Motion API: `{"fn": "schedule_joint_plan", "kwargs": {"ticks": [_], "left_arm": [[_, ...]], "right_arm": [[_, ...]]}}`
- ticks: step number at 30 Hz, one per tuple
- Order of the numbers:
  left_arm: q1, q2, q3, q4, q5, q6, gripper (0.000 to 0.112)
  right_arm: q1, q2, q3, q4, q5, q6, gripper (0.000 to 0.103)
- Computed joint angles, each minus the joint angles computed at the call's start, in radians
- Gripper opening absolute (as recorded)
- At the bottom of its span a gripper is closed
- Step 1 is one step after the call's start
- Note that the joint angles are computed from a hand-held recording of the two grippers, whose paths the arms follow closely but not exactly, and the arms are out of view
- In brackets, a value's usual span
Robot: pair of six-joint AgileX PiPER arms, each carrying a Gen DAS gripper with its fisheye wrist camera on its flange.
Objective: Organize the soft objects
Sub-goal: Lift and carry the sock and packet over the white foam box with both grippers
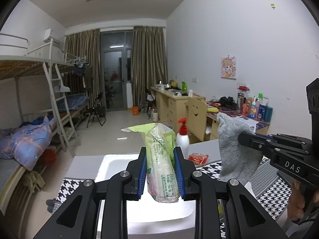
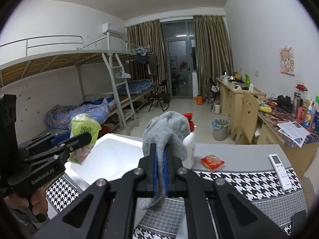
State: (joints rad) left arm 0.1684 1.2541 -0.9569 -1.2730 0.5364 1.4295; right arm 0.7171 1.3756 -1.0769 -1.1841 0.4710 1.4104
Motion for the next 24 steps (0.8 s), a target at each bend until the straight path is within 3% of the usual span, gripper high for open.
{"fn": "schedule_joint_plan", "kwargs": {"ticks": [24], "left_arm": [[0.089, 0.002, 0.007, -0.001, -0.045, -0.017, 0.027]], "right_arm": [[0.046, 0.159, -0.210, 0.229, -0.026, -0.279, 0.008]]}}
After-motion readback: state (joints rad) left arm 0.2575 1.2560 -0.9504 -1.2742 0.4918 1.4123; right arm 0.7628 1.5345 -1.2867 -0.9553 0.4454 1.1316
